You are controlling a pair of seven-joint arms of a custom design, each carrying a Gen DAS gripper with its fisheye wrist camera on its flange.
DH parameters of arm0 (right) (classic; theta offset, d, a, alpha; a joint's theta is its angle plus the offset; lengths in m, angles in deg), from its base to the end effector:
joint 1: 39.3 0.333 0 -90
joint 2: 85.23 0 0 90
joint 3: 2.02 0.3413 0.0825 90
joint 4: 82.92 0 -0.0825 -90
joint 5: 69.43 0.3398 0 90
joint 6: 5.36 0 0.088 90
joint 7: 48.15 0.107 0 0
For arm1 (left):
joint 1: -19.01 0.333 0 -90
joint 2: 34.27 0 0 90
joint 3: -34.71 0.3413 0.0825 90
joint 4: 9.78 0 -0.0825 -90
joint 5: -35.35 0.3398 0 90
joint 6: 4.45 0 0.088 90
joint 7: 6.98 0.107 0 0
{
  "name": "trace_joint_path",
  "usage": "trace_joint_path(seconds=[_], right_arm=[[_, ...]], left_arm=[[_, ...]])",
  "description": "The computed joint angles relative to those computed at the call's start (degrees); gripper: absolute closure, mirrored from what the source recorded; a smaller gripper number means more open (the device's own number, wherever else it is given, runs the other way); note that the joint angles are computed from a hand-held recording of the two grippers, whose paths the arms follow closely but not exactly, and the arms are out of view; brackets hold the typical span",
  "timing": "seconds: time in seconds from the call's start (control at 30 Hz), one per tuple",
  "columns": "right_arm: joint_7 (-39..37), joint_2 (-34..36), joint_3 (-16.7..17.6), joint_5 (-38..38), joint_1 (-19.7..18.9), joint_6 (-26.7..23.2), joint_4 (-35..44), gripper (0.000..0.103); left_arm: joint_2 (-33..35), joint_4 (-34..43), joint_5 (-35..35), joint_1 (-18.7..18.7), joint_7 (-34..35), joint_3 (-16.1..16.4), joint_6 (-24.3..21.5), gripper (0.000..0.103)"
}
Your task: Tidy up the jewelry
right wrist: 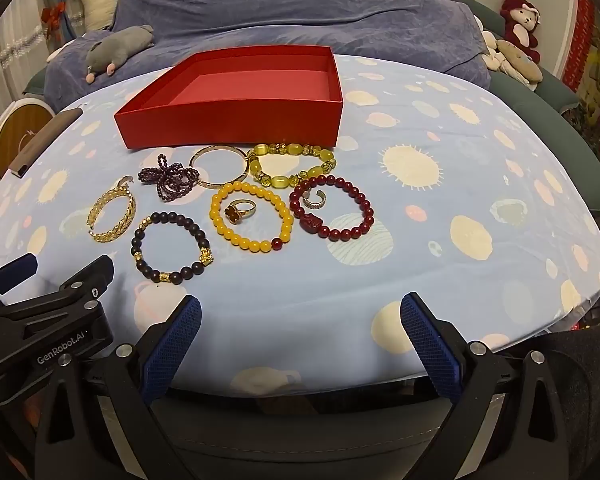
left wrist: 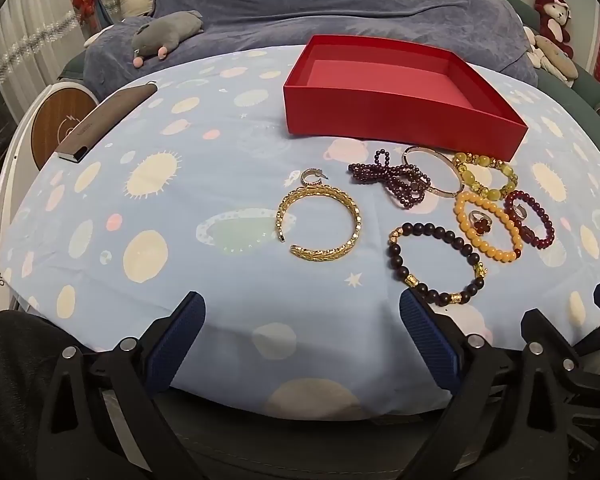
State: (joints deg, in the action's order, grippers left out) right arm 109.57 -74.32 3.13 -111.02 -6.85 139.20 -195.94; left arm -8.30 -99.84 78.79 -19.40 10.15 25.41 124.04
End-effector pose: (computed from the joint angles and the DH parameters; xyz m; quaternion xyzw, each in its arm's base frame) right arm 0.4672 0.3639 0.4607 -0.6729 0.6765 -0.2219 0.2010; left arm 0.4843 -0.4740 0.4522 -0.6901 0.6579 -0.1782 0.2431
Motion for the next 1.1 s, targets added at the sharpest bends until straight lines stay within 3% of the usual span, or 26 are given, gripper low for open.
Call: trace_joint_path(seconds=[1.1], right_arm=[[0.4, -0.3, 0.0, -0.3, -0.1, 0.3, -0.2, 0.007]], left_arm=[[-0.5, -0.6, 0.4, 0.1, -0.5, 0.0, 0.8, 0.009]])
